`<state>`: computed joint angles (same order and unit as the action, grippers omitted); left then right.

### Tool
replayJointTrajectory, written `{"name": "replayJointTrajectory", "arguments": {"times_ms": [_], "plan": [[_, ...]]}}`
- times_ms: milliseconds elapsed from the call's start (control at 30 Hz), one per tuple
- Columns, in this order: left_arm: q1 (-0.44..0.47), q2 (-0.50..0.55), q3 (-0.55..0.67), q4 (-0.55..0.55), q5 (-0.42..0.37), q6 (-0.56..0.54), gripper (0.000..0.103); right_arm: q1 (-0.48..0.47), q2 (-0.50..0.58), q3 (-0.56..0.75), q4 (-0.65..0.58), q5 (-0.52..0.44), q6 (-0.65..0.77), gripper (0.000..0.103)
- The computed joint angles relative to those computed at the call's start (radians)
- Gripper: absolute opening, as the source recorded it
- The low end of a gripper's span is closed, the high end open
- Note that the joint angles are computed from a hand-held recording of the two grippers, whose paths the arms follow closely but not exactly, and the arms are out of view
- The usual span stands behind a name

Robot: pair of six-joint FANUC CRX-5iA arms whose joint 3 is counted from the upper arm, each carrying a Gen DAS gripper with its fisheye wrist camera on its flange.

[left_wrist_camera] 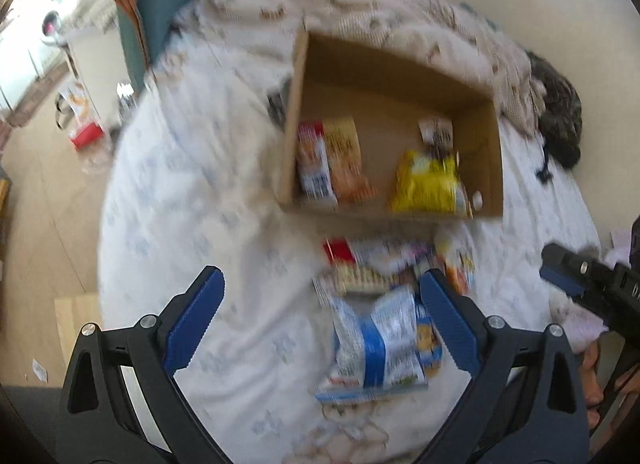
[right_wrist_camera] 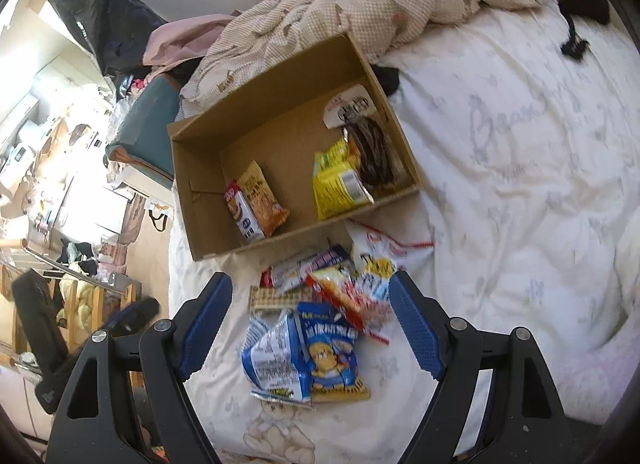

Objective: Organize snacks
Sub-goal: 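Grasp the blue-and-white packet with the left tool, then lift the blue-and-white packet with left tool while right tool grasps the blue bear bag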

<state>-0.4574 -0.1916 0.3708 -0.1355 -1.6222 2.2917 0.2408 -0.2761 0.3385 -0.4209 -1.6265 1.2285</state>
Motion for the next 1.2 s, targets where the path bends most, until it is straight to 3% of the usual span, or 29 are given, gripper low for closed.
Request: {"name": "replayJointTrajectory", "arguments": {"times_ms": [133, 333, 533, 600, 667, 733, 800, 900, 1200], "plan": [[0.006, 0.016, -0.102, 0.144, 0.010, 0.028, 0.097, -0.025, -0.002, -0.011, -0.013, -0.019, -0.021, 0.083], [-0.040, 0.098, -0.142, 0.232, 0.058, 0.012, 0.097, -0.036, -0.002, -0.026, 0.020, -0.029, -0.030, 0.083], [-0.081, 0.143, -0.134, 0.187, 0.031, 0.022, 0.097, -0.059, -0.003, -0.040, 0.041, -0.039, -0.032, 0.083], [-0.062, 0.121, -0.169, 0.225, 0.067, 0.024, 0.081, -0.067, 0.001, -0.040, 0.038, -0.043, -0.038, 0.083], [-0.043, 0.099, -0.199, 0.261, 0.092, 0.037, 0.077, -0.081, 0.007, -0.037, 0.020, -0.046, -0.047, 0.083], [-0.041, 0.083, -0.207, 0.260, 0.100, 0.048, 0.061, -0.092, 0.013, -0.034, -0.003, -0.048, -0.056, 0.083], [-0.034, 0.077, -0.210, 0.271, 0.085, 0.028, 0.056, -0.097, 0.020, -0.031, -0.022, -0.048, -0.065, 0.083], [-0.045, 0.075, -0.183, 0.262, 0.056, 0.012, 0.051, -0.083, 0.024, -0.032, -0.025, -0.048, -0.071, 0.083], [-0.017, 0.059, -0.030, 0.176, -0.084, -0.046, 0.050, -0.047, 0.038, -0.043, -0.041, -0.081, -0.074, 0.083]]}}
